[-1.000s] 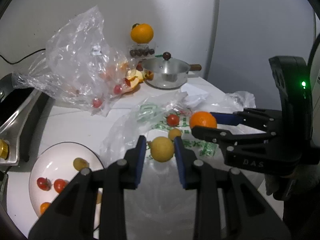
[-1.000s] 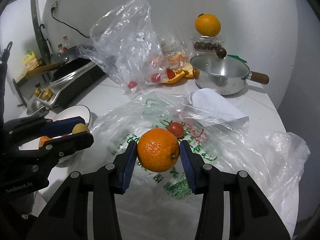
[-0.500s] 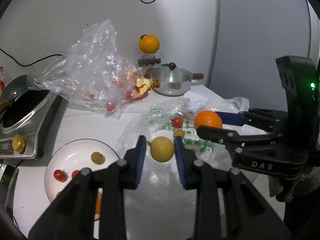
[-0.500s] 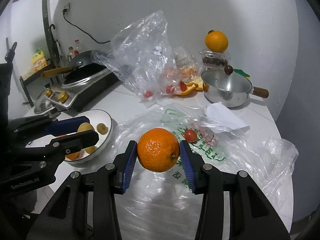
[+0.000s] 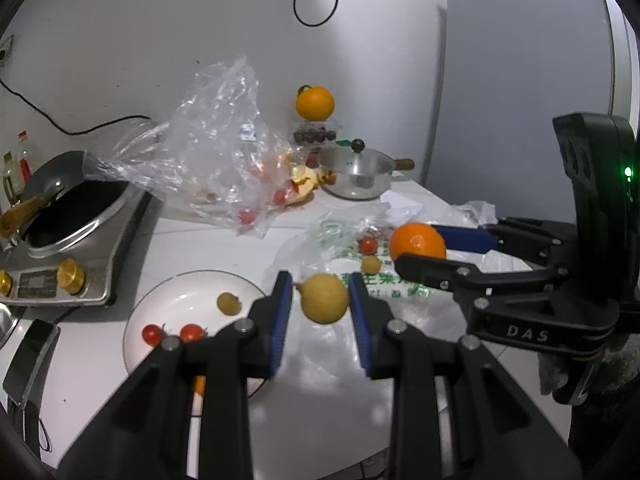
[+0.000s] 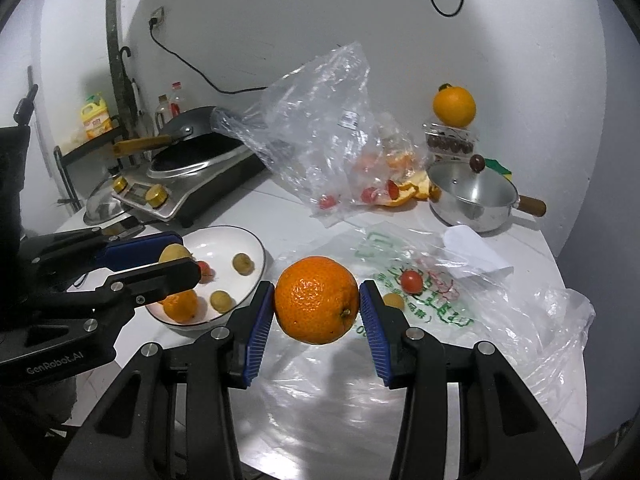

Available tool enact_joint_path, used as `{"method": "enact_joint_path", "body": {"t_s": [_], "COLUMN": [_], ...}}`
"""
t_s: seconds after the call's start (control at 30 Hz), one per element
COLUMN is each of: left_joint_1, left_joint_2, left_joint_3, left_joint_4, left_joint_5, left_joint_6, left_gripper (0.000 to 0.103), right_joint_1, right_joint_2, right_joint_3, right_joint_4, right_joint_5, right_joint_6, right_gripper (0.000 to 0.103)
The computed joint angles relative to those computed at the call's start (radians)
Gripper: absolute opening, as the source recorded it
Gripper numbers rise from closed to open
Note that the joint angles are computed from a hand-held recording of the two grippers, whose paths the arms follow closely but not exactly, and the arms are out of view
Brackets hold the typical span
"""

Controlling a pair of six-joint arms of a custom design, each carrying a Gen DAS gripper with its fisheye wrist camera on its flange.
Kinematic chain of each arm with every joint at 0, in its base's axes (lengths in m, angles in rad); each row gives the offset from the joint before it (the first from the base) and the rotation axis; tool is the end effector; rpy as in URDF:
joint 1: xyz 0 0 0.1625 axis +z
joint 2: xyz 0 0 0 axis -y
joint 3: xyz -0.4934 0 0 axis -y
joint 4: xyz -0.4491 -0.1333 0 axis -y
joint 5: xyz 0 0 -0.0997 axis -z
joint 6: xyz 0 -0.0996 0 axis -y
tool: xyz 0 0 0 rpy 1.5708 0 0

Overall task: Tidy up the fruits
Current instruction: 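Lift the held orange and plum and carry both over the white plate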

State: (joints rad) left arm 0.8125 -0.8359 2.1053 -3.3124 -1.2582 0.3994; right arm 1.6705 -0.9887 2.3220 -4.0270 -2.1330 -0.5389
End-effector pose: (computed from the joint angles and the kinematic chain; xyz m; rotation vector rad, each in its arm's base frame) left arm -0.2909 -0.5455 0.0606 1.4565 2.4246 -0.7486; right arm 0.1292 -0.4856 0.1915 0.2994 -2.1298 1.1659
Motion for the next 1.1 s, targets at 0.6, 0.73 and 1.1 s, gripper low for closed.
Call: {"method": "enact_joint_path", "body": {"t_s": [0.6,0.73,1.1], "left_joint_1": [0.041,0.058,0.113], "left_joint_2": [-0.084,-0.096,-0.107], "left_joint_3": [0.049,0.052,0.033], "left_joint_4": [-0.028,-0.025,-0.013], "left_joint_5": [-0.003,-0.007,-0.008], "left_joint_6": [0.020,0.020,0.034], "left_gripper": [0.030,0.030,0.030], "right_joint_1": [0.086,0.101,0.116], "right_joint_2": [0.069,0.089,0.138], "right_joint_3": [-0.052,-0.074,-0.135], "right_joint_4": [0.019,0.035,0.100], "right_joint_5": [-0.048,-0.058,-0.067], "right_joint_6": [-0.014,-0.019,-0.016], "right_gripper": [0.046,0.046,0.046]}}
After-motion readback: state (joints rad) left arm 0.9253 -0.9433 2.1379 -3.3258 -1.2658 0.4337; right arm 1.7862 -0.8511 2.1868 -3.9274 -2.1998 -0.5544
